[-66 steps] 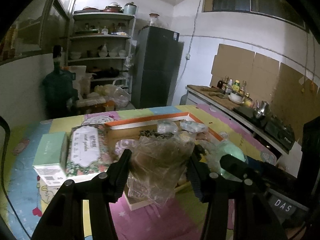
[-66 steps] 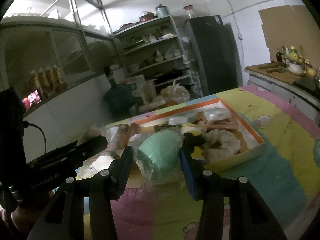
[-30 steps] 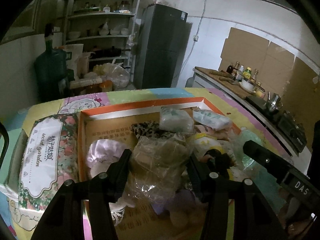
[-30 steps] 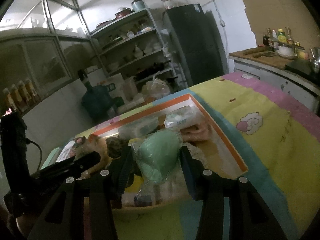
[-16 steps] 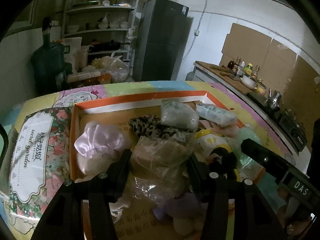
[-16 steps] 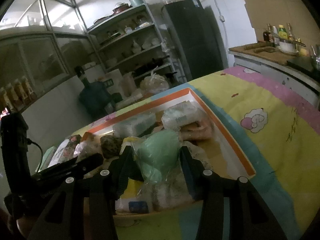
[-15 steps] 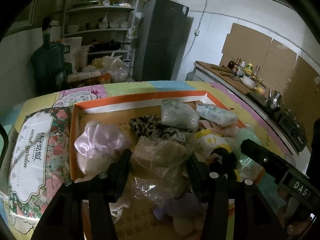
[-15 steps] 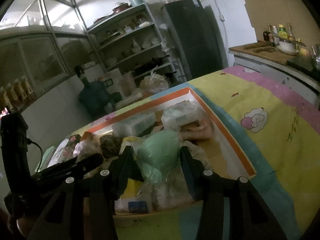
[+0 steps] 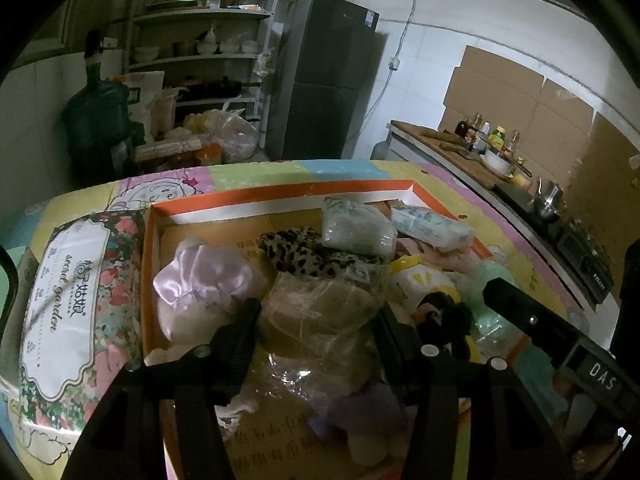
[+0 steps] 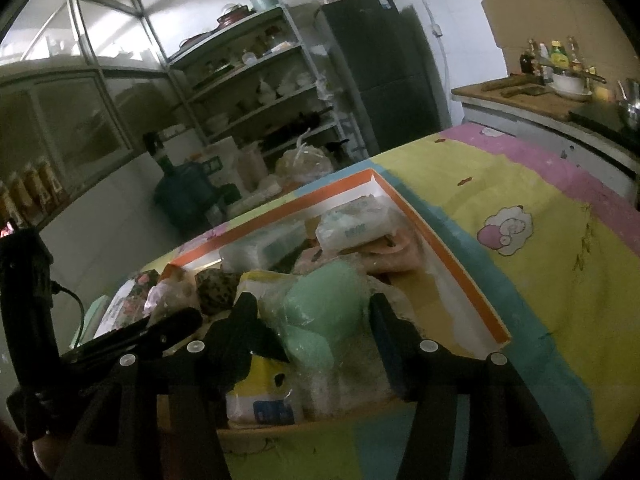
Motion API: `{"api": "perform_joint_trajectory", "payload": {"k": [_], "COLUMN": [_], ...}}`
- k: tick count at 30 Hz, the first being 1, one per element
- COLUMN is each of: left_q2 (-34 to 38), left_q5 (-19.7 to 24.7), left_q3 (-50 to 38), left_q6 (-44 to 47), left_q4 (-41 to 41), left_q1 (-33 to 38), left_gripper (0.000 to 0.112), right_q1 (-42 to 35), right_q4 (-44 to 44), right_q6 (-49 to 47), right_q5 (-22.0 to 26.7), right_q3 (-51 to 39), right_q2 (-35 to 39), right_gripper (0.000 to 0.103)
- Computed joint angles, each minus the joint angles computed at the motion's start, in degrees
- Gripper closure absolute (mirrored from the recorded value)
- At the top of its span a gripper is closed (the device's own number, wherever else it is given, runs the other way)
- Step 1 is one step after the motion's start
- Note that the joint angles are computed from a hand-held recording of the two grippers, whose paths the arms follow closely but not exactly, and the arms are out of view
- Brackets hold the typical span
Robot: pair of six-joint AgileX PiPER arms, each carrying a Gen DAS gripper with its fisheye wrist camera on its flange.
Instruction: Organize soft objects
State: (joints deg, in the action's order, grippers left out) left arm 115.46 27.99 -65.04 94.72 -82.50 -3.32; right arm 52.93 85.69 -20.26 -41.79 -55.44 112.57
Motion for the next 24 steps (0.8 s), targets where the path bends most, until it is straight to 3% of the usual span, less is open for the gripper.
{"api": "perform_joint_trajectory", "payload": {"k": [10,15,24], "left_q2": [-5.72,-8.68,-14.90], "left_q5": [3.58,5.51,5.60], "left_q3": [5.55,7.85,14.05], "left_q6": [8.99,10.73,16.28], "left_q4": [-7.99,-8.82,-12.69], "left_q1": [3.65,5.43,8.68], "left_gripper": [0.056,0.056,0.056], "right_q1": [3.80,6.22,11.19], "right_q4": [3.27,5.16,9.43], "right_q6": [-1.49,-3.56,-8.51], "right_q5": [-5.80,-8.49,-13.46], "right_q3": [0.30,-0.75,-3.75], "right_q2": [-2.07,-2.76,-3.32], "right_gripper": [0.042,0.035,0.035]}}
